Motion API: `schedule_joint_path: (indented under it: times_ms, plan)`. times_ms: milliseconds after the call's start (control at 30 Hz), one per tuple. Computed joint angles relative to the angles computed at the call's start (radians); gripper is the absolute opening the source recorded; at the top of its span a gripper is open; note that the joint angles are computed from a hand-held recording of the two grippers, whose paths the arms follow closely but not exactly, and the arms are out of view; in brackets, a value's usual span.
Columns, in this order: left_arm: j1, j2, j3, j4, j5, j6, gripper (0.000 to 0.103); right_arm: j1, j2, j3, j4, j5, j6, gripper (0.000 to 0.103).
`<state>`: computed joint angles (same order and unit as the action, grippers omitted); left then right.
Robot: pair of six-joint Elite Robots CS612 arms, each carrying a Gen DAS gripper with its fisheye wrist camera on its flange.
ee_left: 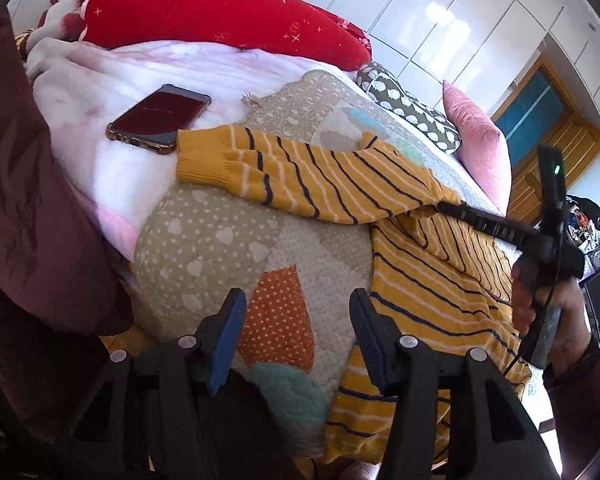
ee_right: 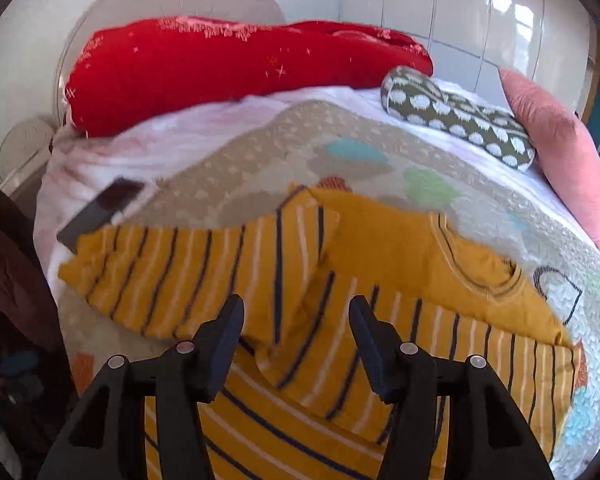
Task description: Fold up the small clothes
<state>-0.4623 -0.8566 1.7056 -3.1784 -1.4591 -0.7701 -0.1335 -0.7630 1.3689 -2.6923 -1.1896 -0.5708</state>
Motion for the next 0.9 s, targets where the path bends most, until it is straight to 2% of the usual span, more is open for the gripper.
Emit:
schedule_joint_path:
  times_ms: [67,200,233,267,300,367,433,500,533,600,667,767,800,867,900]
  plan:
    - [-0.004,0.0,-0.005,0.005,-0.006,0.002,0.053,0.001,0.01,0.004,0.023,-0.026,-0.047,0.059]
    - [-0.019,-0.013,-0.003,0.016,0.013,0.015,0.053,0.015,0.034,0.021,-0.012,-0.067,-0.094,0.056]
    - [-0.023,-0.016,-0.004,0.023,0.02,0.018,0.053,0.019,0.041,0.027,-0.051,-0.08,-0.091,0.021]
    - [-0.027,-0.018,-0.007,0.029,0.025,0.021,0.053,0.021,0.047,0.027,-0.088,-0.099,-0.072,0.005]
    - [-0.029,-0.02,-0.009,0.034,0.029,0.026,0.053,0.016,0.049,0.02,-0.089,-0.092,-0.029,0.006]
    - [-0.032,-0.021,-0.018,0.046,0.032,0.039,0.054,-0.013,0.044,0.014,-0.112,-0.03,0.096,0.006]
    - [-0.036,-0.019,-0.03,0.058,0.032,0.053,0.054,-0.043,0.034,0.021,-0.189,-0.042,0.195,0.006]
    - [-0.039,-0.013,-0.047,0.068,0.03,0.068,0.055,-0.09,0.018,0.033,-0.251,-0.061,0.294,0.006]
    - [-0.04,-0.009,-0.057,0.073,0.025,0.074,0.057,-0.115,0.011,0.039,-0.285,-0.088,0.348,0.006]
    - [-0.041,0.003,-0.079,0.084,0.008,0.083,0.058,-0.164,-0.001,0.048,-0.345,-0.192,0.44,0.006]
    - [-0.044,0.015,-0.1,0.099,-0.007,0.09,0.058,-0.204,-0.005,0.046,-0.372,-0.35,0.514,0.006]
    - [-0.054,0.031,-0.128,0.126,-0.023,0.102,0.058,-0.252,-0.003,0.038,-0.33,-0.576,0.611,0.01]
    - [-0.058,0.035,-0.137,0.137,-0.026,0.106,0.058,-0.267,-0.008,0.048,-0.323,-0.607,0.629,0.01]
    - [-0.068,0.042,-0.153,0.163,-0.025,0.116,0.058,-0.301,-0.036,0.099,-0.328,-0.563,0.627,0.021]
    - [-0.072,0.044,-0.159,0.176,-0.023,0.122,0.058,-0.314,-0.055,0.131,-0.325,-0.517,0.618,0.034]
